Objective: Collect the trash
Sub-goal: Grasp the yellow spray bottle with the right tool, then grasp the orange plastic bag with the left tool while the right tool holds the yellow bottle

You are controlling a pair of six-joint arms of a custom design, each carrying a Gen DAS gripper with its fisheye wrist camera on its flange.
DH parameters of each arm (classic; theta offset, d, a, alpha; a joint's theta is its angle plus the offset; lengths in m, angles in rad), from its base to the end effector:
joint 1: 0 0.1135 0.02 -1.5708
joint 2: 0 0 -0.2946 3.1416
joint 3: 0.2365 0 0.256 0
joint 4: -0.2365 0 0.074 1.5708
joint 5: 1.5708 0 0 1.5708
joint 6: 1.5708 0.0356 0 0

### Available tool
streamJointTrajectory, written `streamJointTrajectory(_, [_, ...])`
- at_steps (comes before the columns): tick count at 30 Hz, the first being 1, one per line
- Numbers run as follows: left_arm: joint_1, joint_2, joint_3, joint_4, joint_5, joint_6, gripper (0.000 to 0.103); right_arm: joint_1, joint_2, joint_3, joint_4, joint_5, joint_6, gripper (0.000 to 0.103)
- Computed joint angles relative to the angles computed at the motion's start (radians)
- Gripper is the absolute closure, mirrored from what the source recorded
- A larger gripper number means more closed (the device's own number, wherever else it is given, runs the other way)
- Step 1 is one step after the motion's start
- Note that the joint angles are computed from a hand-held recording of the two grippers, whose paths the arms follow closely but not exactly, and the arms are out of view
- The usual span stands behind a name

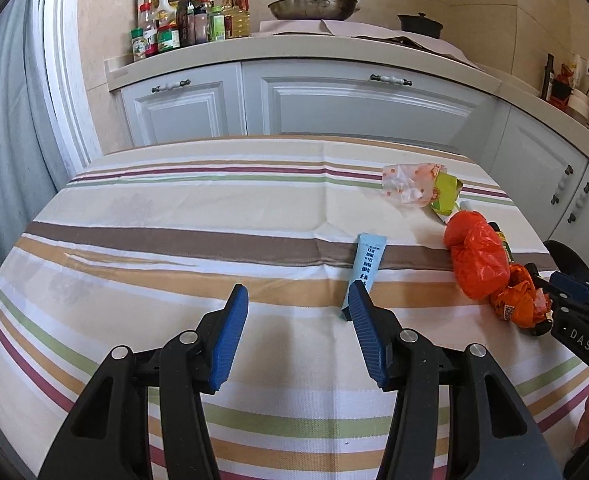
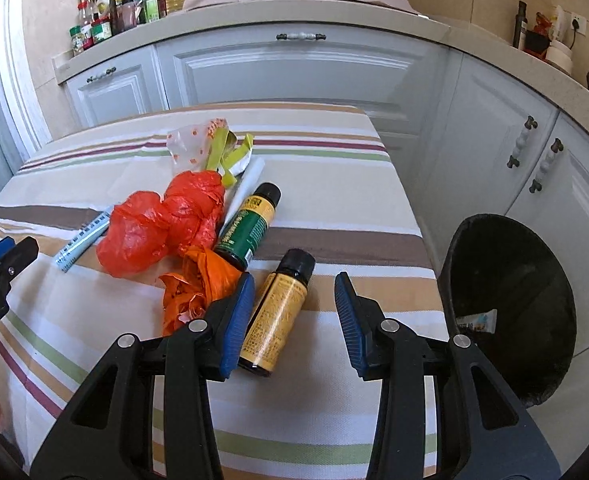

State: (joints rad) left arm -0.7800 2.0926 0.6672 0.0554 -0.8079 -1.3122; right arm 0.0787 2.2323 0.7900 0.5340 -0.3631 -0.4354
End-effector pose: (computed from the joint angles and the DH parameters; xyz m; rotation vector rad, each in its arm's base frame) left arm 0.2185 -0.1800 0.0347 -0.7098 2.2227 0.2959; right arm 0.3562 0.0408 0.0222 -0.7614 2.2968 0.2889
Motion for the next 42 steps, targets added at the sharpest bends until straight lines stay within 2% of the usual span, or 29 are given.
streamJointTrajectory(5, [0.003, 0.006, -0.005, 0.023, 0.007, 0.010, 0.051, 0.001, 0.010, 0.016, -0.037, 0.010, -0.018, 0.066])
streamJointTrajectory(7, [0.007, 0.005, -0.010, 0.032, 0.010, 0.014, 0.050, 0.000, 0.008, 0.015, -0.040, 0.007, -0.025, 0.079])
streamJointTrajectory(20, [-0.016, 0.027, 0.066, -0.001, 0.021, 0.048, 0.050, -0.053, 0.005, 0.009, -0.022, -0.028, -0.057, 0.080])
streamJointTrajectory(32, [-0.078, 0.101, 0.259, -0.081, 0.048, 0.113, 0.050, -0.191, 0.017, 0.057, -0.049, -0.105, -0.083, 0.080])
streamJointTrajectory(42, [-0.111, 0.170, 0.438, -0.176, 0.053, 0.164, 0.050, -0.318, 0.066, 0.161, -0.120, -0.160, -0.101, 0.080])
